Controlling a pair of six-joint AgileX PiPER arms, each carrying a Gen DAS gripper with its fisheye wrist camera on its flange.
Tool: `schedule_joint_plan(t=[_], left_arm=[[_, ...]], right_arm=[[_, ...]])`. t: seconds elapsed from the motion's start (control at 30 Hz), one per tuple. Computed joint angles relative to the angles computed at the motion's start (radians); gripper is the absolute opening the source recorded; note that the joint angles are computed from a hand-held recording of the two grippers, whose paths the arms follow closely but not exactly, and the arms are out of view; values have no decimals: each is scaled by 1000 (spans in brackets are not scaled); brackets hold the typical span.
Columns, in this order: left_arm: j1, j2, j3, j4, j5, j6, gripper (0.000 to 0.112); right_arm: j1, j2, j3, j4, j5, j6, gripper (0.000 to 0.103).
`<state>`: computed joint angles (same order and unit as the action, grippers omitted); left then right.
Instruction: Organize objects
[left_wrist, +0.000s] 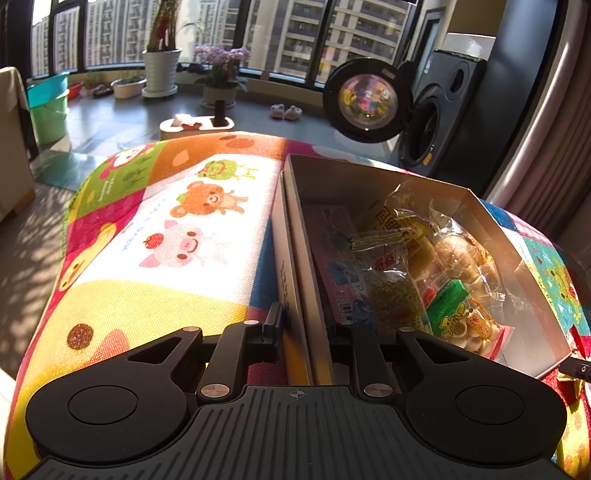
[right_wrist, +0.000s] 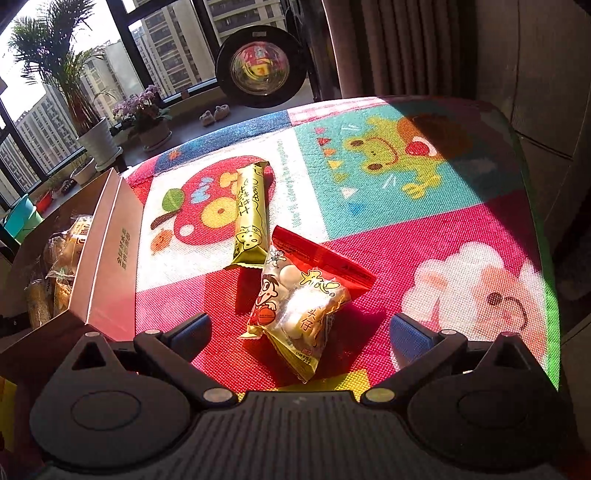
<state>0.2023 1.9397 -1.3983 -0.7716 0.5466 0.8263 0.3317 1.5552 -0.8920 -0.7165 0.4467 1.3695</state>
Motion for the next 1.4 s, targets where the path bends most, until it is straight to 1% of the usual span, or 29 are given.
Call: schedule_joint_plan(t=[0.07,0.13,0.17,0.23,0.27,0.3,0.33,0.4,0.43,0.57,0.8,0.9,1.0,1.07,1.17,1.23,1.3,1.4], left_arm=[[-1,-1,1,0,0,-1,19],[-1,-1,1,0,0,-1,19],[-1,-1,1,-1,0,-1,19],[-1,-1,1,-1,0,-1,19],[-1,-1,1,-1,0,-1,19],[-1,-1,1,-1,0,-1,19],[-1,-1,1,-1,0,-1,19],[-1,0,0,1,-1,-2,19],[-2,-1,1,2,-2,-1,19],[-11,2,-4,-6,-23,11,18],[-19,6,-7,0,-34,10,17],[-20,6,-2,-6,-39,16,17],[-21,2,8,-17,-48,30,17],[-20,2,12,-27,-49,42,17],[-12,4,11,-40,-36,59,17],[-5,5,8,-48,-24,67,17],[0,6,7,-58,-15,77,18],[4,6,10,-69,-11,87,18]], right_arm=[[19,37,-29,-57,13,41,103],[38,75,-60,-115,42,82,103],[50,93,-78,-140,64,95,101],[84,121,-106,-195,117,107,89],[99,128,-113,-208,135,97,79],[112,130,-116,-218,149,87,72],[120,126,-112,-223,149,82,68],[132,101,-93,-209,135,47,51],[136,89,-87,-187,132,17,49],[158,21,-42,-82,115,-88,45],[208,-98,-3,149,99,-313,45],[260,-146,-22,174,106,-363,44],[305,-172,-62,134,88,-360,44],[318,-159,-108,109,67,-360,45],[319,-104,-188,70,35,-345,45],[317,-39,-253,41,5,-333,45],[302,25,-320,86,-11,-387,45],[276,133,-446,245,-7,-522,45]])
